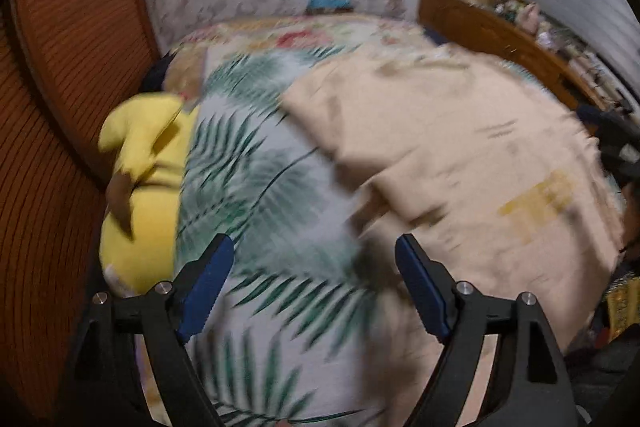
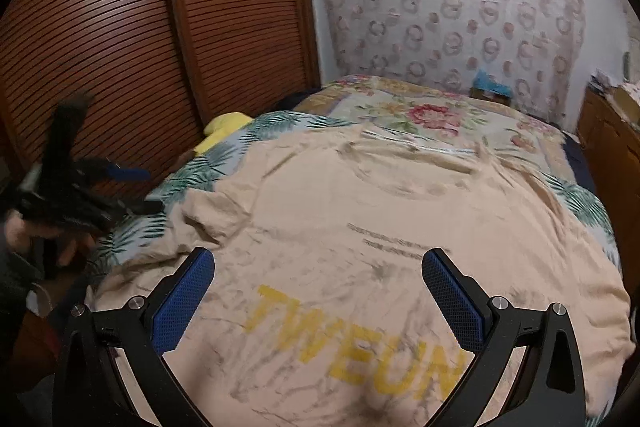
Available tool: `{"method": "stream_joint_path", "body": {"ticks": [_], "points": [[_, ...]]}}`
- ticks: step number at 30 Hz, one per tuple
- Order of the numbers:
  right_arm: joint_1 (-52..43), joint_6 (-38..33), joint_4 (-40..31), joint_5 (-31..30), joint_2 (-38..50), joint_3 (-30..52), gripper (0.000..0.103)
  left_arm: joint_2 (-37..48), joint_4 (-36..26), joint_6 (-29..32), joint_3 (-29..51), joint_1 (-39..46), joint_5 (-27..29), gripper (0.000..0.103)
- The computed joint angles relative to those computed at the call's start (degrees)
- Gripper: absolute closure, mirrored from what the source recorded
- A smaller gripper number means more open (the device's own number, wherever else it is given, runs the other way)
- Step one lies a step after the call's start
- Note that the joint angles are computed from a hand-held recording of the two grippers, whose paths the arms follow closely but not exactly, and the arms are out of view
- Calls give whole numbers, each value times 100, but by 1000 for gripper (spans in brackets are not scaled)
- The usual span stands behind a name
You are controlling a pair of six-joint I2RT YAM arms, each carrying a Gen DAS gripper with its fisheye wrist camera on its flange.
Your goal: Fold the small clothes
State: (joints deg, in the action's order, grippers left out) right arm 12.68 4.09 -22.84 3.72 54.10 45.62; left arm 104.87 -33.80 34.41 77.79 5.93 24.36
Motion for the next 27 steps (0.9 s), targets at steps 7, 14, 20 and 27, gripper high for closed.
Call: {"method": "stream_joint_path", "body": {"ticks": [7, 14, 20, 27], "points": [[673, -64, 296, -388, 1090, 766, 17, 367, 109, 41, -12, 276, -156, 20], [889, -61, 246, -499, 2816, 2002, 42, 318, 621, -61, -321, 213, -140, 0], [1006, -129, -51, -539, 4046, 3076, 45, 354, 543, -5, -249, 228, -118, 0], [1040, -367, -706, -205, 5139, 4312, 54, 331, 582, -31, -291, 233, -94, 0]]}}
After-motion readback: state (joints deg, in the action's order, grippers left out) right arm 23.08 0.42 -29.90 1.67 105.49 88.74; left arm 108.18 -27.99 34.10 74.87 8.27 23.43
